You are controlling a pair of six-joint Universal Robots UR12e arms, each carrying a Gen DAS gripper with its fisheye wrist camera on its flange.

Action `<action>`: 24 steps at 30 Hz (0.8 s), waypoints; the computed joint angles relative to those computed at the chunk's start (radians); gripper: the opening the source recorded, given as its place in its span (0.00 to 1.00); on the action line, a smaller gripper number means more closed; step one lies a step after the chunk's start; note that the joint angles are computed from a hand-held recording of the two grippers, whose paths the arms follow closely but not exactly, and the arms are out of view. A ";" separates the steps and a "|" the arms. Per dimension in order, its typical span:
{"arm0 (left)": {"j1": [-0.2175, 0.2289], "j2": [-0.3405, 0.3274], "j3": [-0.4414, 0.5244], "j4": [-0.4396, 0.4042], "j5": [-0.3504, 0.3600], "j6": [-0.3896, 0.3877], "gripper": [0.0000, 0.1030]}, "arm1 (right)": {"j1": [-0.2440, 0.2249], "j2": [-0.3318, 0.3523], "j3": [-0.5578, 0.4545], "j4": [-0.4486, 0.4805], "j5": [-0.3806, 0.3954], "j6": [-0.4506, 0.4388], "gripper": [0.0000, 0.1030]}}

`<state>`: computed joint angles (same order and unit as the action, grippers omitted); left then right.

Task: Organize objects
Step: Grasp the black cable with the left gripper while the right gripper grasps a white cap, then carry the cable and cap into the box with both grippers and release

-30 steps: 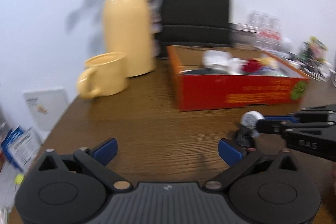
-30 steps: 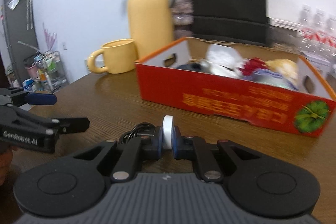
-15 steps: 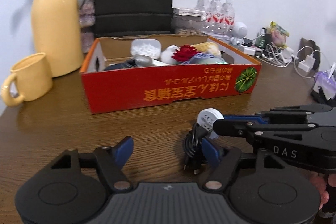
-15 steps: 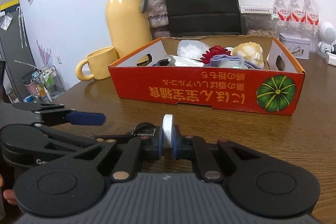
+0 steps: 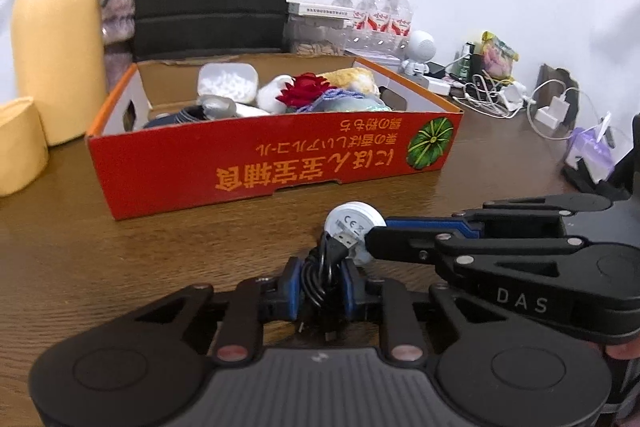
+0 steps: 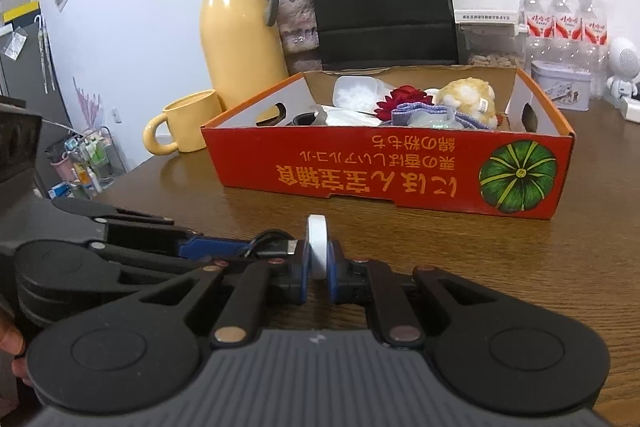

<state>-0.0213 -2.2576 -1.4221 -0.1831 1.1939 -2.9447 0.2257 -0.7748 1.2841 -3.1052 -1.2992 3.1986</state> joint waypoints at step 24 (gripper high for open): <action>-0.006 0.018 -0.059 0.247 0.179 -0.135 0.18 | 0.020 0.010 0.012 -0.193 -0.215 0.041 0.09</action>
